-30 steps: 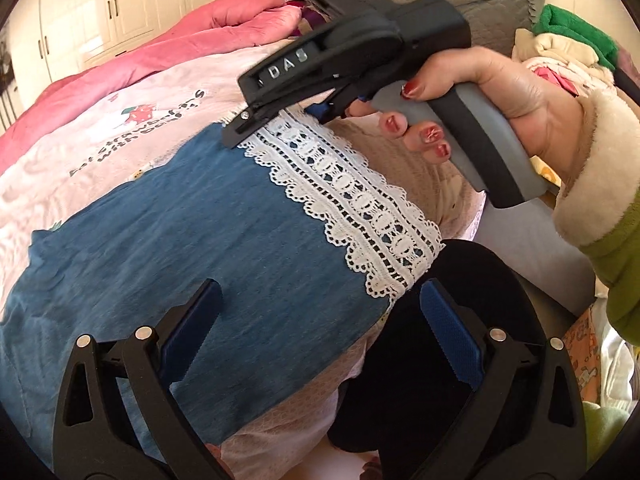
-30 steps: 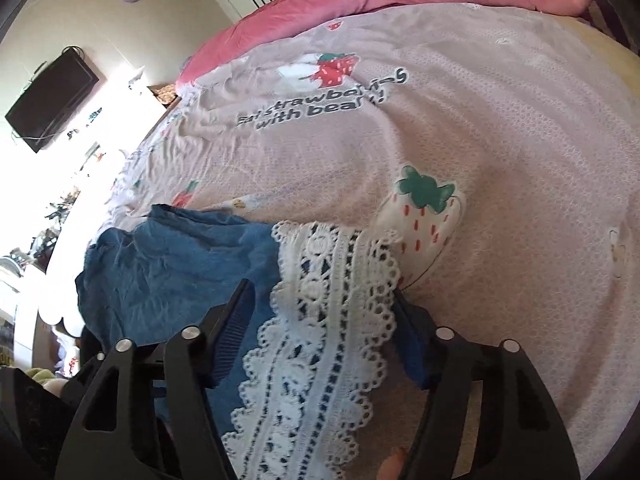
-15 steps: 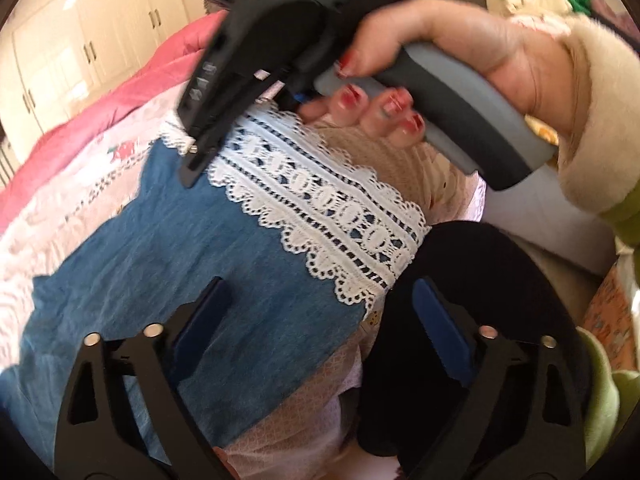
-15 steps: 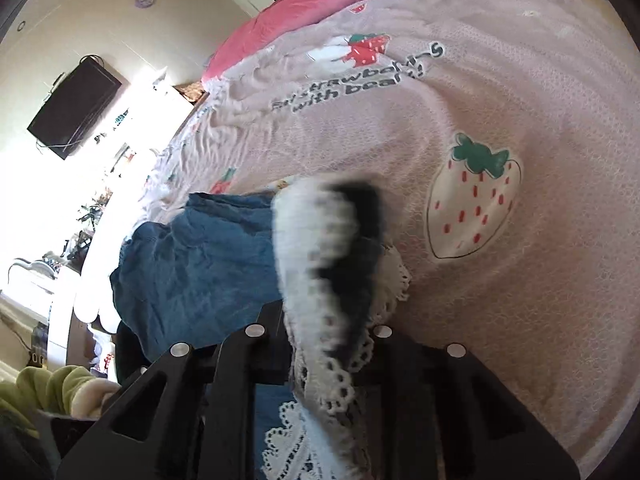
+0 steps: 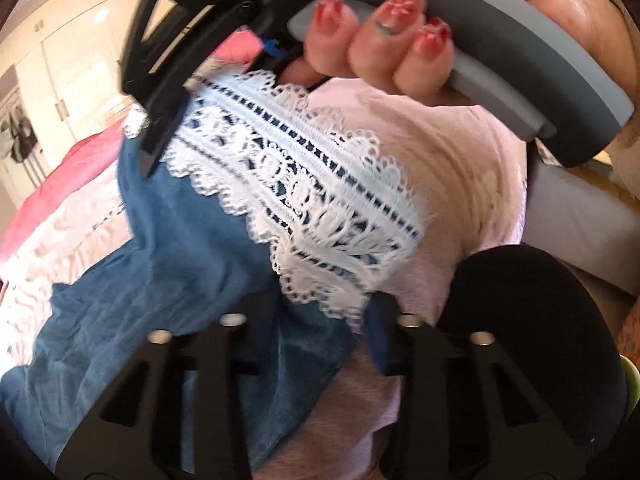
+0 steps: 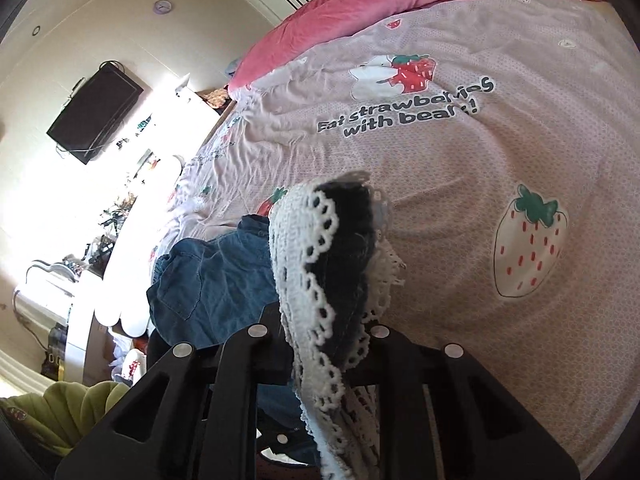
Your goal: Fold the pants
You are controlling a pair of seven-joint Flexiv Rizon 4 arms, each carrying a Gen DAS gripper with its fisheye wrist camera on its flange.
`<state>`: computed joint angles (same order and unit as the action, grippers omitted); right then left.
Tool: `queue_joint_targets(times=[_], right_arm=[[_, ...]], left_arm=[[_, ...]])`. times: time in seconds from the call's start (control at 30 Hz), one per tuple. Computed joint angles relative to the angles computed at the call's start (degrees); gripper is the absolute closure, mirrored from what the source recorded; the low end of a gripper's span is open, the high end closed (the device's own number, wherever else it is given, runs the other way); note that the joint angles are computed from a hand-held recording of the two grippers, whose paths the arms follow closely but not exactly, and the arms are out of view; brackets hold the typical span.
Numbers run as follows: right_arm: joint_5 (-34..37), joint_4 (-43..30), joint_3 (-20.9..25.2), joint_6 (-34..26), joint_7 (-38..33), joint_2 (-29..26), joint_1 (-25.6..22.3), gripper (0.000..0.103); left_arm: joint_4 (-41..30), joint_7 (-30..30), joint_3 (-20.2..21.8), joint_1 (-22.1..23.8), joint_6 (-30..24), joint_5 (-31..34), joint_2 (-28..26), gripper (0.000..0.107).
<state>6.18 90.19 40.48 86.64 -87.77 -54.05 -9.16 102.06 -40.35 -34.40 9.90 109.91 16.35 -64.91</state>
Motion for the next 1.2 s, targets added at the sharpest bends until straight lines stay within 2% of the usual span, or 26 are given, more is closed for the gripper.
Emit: queue_joint_targets(times=[0.1, 0.17, 0.3, 0.43, 0.5, 0.63, 0.8, 0.9, 0.93, 1.0, 1.03, 1.1, 1.2], right_arm=[[0.2, -1.0, -0.8, -0.8, 1.0, 0.1, 1.2, 0.087], [0.2, -1.8, -1.9, -1.3, 1.6, 0.5, 2.7, 0.087], [0.2, -4.7, -4.7, -3.9, 3.5, 1.1, 6.6, 0.087], [0.4, -9.6, -9.7, -8.2, 6.9, 0.6, 12.7, 0.087], [-0.2, -12.6, -14.4, -11.2, 10.2, 0.2, 17.2, 0.087], [-1.5, -21.0, -20.2, -19.1, 15.8, -3.3, 23.8, 0.087], [-3.1, -27.9, -24.9, -25.6, 20.6, -6.7, 29.0, 0.084], [-2.6, -28.8, -25.6, -26.5, 21.8, -7.1, 29.8, 0.078], [-2.4, -29.2, -25.2, -26.8, 21.6, -7.2, 29.7, 0.071], [-1.7, -29.8, -24.8, -26.9, 21.6, -7.2, 29.8, 0.064], [-1.5, -30.1, -24.5, -26.9, 21.3, -7.0, 29.7, 0.056], [0.2, -30.2, -22.3, -25.5, 18.8, -6.9, 28.8, 0.045], [1.5, -30.2, -21.2, -24.5, 16.1, -6.5, 28.5, 0.045]], left_arm=[[1.7, 0.4, -7.6, 7.4, -5.6, 0.4, -1.8, 0.091], [3.5, 2.2, -11.3, 11.4, -6.9, 0.1, -2.9, 0.091], [6.9, 4.6, -17.7, 19.2, -9.9, -2.4, -4.7, 0.091], [9.3, 4.6, -21.1, 24.5, -12.7, -6.5, -5.2, 0.091], [9.7, 4.1, -22.1, 26.6, -14.3, -8.9, -5.3, 0.091], [9.9, 2.4, -22.2, 29.5, -17.2, -13.2, -5.2, 0.091], [10.3, 1.6, -21.3, 30.9, -19.5, -16.8, -4.5, 0.091], [11.0, 1.7, -22.3, 32.5, -22.1, -18.9, -4.5, 0.089], [11.0, 1.9, -22.6, 33.2, -23.3, -19.6, -4.5, 0.087], [11.3, 2.5, -23.1, 33.8, -23.9, -20.6, -4.6, 0.086], [11.4, 2.7, -23.5, 34.4, -24.5, -21.3, -4.7, 0.085], [11.7, 2.9, -23.8, 35.5, -25.3, -22.5, -4.5, 0.081], [12.5, 3.1, -23.7, 36.5, -24.5, -23.3, -4.4, 0.069]])
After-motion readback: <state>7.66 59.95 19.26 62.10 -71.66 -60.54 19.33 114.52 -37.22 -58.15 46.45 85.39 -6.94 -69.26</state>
